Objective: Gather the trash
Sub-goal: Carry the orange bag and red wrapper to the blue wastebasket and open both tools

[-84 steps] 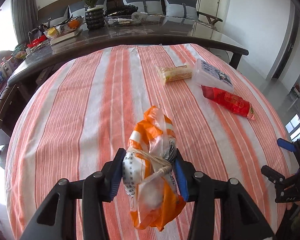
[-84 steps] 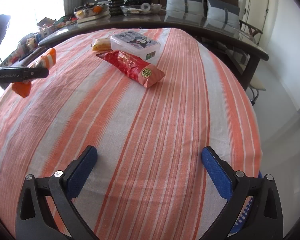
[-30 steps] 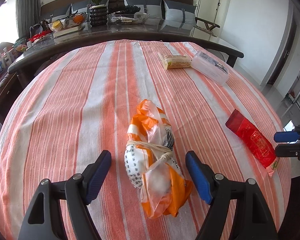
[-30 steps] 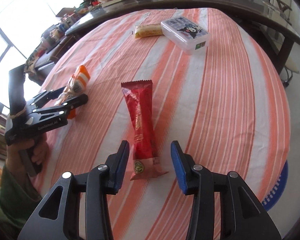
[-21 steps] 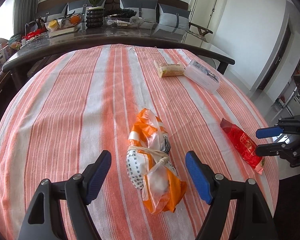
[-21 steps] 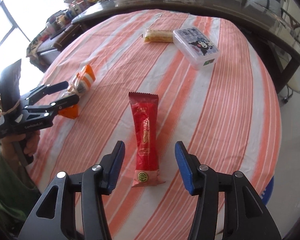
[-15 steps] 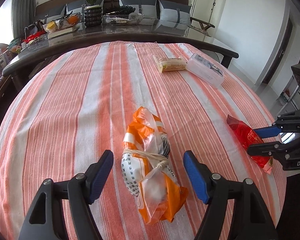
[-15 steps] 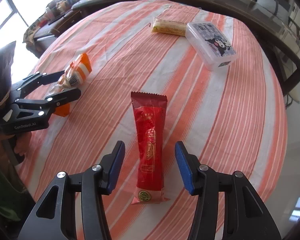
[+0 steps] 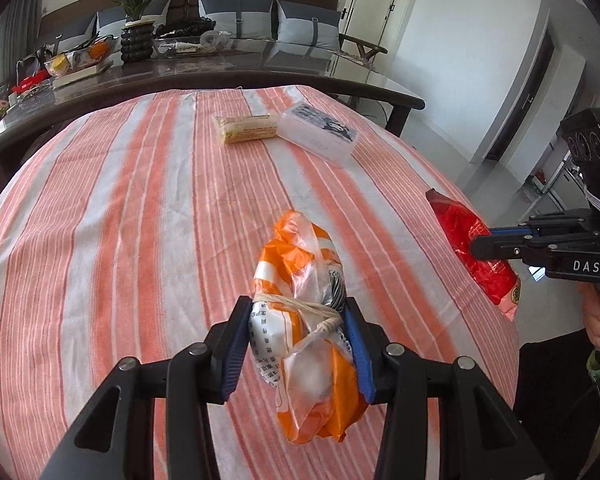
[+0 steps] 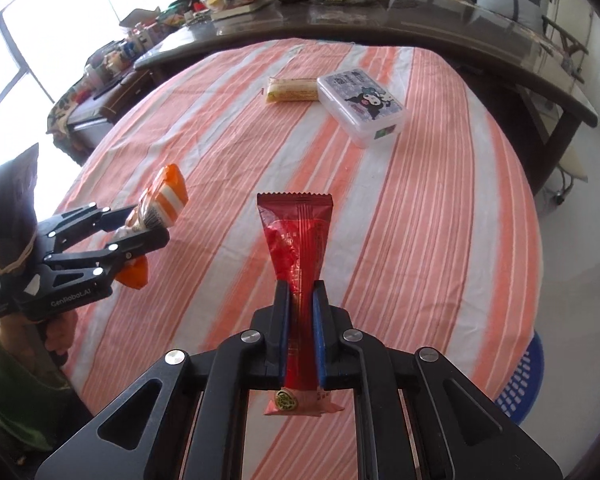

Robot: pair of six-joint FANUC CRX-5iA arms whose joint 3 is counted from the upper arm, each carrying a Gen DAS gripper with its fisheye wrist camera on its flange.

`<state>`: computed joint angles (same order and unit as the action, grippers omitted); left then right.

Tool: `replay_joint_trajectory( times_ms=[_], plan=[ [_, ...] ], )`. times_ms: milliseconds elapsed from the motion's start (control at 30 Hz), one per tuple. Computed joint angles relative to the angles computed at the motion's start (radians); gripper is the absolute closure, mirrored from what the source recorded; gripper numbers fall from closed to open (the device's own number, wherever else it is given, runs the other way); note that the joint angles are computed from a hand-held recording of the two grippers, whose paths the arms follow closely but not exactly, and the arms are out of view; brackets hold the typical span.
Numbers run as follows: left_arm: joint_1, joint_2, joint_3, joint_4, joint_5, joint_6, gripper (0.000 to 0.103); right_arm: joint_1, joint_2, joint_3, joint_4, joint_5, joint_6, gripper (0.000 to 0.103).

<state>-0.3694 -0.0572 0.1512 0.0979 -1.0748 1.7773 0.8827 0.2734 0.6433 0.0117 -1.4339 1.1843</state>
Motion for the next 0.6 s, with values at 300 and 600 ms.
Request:
replay_joint_trajectory(
  times_ms=[300,600],
  plan=[
    [-0.170,0.204,0.273,0.048,-0.035,0.002,0.058,-0.116,-0.212,-0.236,0.059,0.070,-0.096,0.094],
    [-0.306,0.566,0.741,0.082,-0.176,0.008,0.057,-0.295,-0.321,-0.409,0.110,0.090,-0.168,0.094]
  ],
)
